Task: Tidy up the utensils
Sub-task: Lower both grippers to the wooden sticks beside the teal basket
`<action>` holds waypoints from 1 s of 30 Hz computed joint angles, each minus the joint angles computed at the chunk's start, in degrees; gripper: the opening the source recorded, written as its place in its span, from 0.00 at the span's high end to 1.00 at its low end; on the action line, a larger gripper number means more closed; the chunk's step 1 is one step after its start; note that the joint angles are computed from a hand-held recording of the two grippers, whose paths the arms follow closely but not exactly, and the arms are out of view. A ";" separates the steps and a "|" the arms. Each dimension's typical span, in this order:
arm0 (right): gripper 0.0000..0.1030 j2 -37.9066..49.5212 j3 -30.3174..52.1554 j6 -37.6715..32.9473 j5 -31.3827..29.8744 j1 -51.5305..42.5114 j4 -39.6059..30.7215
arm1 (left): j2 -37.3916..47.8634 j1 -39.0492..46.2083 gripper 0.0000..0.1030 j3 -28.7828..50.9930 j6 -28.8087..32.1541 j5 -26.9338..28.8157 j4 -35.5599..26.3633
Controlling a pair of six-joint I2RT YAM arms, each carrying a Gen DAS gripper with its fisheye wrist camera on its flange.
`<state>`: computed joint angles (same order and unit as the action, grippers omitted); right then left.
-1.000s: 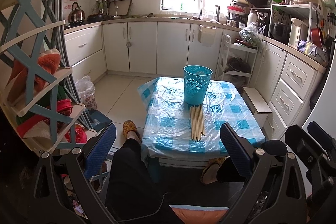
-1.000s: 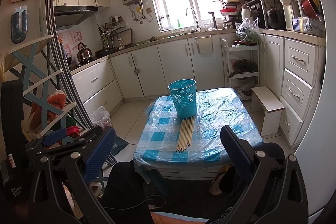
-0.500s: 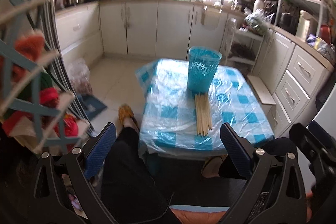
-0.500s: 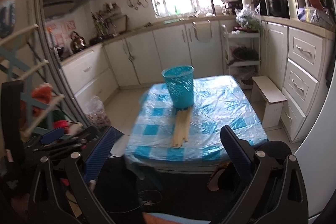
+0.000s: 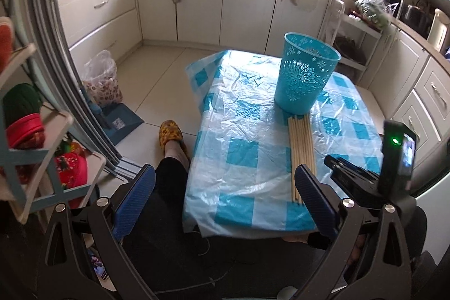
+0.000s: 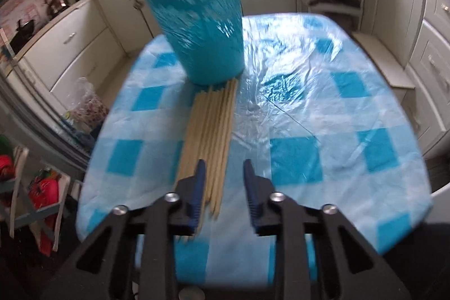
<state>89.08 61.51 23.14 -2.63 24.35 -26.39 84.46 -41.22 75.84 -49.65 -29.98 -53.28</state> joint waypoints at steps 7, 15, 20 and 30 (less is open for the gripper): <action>0.81 11.77 10.20 -6.06 0.44 -4.78 -1.17 | 9.06 5.34 0.07 3.57 4.75 4.54 5.73; 0.89 14.02 12.80 -12.40 0.34 -4.73 -0.76 | 20.15 7.89 0.07 10.70 8.15 7.64 8.65; 0.92 13.46 12.42 -14.90 -6.35 -4.80 -3.26 | 31.59 9.25 0.08 19.83 12.49 10.48 10.57; 0.93 7.51 4.95 -17.22 -14.15 -11.42 -4.11 | 51.36 10.21 0.30 41.62 16.38 12.99 3.47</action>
<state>96.60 66.46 5.91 -16.78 12.93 -30.51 135.82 -31.01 117.45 -33.27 -16.99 -49.81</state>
